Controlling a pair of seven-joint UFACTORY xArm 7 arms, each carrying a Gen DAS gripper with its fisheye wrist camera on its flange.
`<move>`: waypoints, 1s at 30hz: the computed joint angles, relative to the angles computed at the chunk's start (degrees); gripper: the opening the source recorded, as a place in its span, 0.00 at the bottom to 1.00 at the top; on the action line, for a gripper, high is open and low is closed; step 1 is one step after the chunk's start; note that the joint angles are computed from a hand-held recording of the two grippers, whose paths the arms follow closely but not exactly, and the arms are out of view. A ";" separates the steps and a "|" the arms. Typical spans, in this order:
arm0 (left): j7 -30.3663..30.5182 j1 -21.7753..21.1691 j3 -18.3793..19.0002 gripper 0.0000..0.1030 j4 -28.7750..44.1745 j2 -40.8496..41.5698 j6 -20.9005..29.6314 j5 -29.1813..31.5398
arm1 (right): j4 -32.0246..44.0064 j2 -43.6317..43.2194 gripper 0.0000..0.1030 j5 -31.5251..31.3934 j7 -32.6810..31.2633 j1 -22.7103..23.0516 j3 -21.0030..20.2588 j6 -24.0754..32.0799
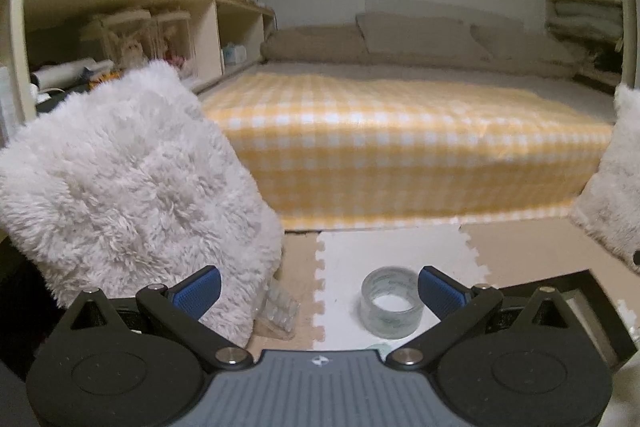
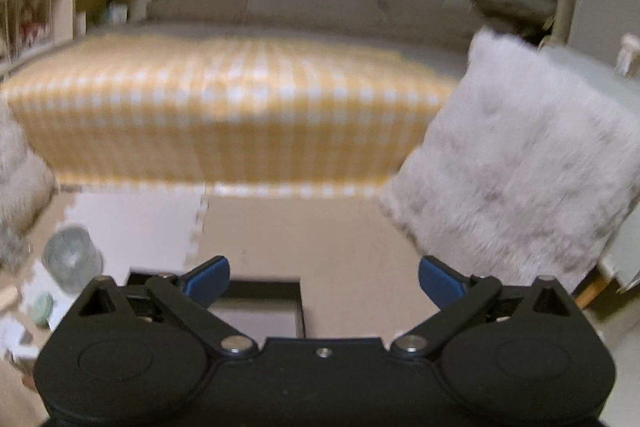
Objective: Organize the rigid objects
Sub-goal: 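Lower the left tool onto the wooden stick and close on it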
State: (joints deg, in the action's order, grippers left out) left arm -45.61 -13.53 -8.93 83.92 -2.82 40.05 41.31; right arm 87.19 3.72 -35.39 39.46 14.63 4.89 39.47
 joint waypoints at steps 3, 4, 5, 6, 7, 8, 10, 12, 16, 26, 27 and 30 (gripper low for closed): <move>2.80 0.25 0.96 1.00 2.84 3.09 2.01 -1.05 | 1.90 2.70 0.72 9.69 -7.59 -0.99 0.16 2.15; 5.04 0.43 1.57 1.00 3.28 3.91 1.65 -2.97 | 2.80 3.72 0.66 12.41 -9.33 -1.18 0.11 3.59; 7.20 0.60 2.10 1.00 3.59 4.64 1.47 -5.07 | 3.75 4.62 0.59 14.06 -10.27 -1.08 0.04 5.31; 8.80 0.65 2.52 1.00 4.14 5.46 2.10 -6.67 | 4.79 5.65 0.55 15.57 -11.38 -1.04 -0.07 7.01; 10.26 0.65 2.88 1.00 4.73 6.35 3.09 -8.12 | 5.56 6.48 0.47 16.42 -12.03 -0.83 -0.21 8.42; 11.57 0.64 3.23 1.00 5.16 7.15 3.84 -9.46 | 6.49 7.46 0.42 17.70 -13.21 -0.76 -0.25 9.96; 14.70 0.84 3.89 1.00 5.50 8.45 4.98 -12.63 | 7.64 8.78 0.38 20.52 -14.44 -0.82 -0.44 11.93; 17.14 1.07 4.47 1.00 5.45 9.41 5.88 -15.23 | 7.84 9.25 0.29 24.09 -15.73 -1.35 -0.46 12.70; 21.71 2.23 5.61 0.89 6.84 11.90 8.46 -20.87 | 9.87 11.08 0.18 24.28 -18.40 -0.56 -0.72 16.16; 33.75 4.74 5.93 0.71 8.65 16.51 14.23 -30.96 | 13.26 14.08 0.13 23.82 -19.21 0.51 -1.69 21.83; 34.97 4.60 6.01 0.71 9.07 17.13 15.08 -30.97 | 13.53 14.30 0.13 24.25 -19.43 0.41 -1.63 22.14; 37.79 4.19 6.44 0.71 9.32 18.17 16.56 -30.14 | 14.00 14.74 0.13 25.36 -19.94 0.28 -1.48 22.70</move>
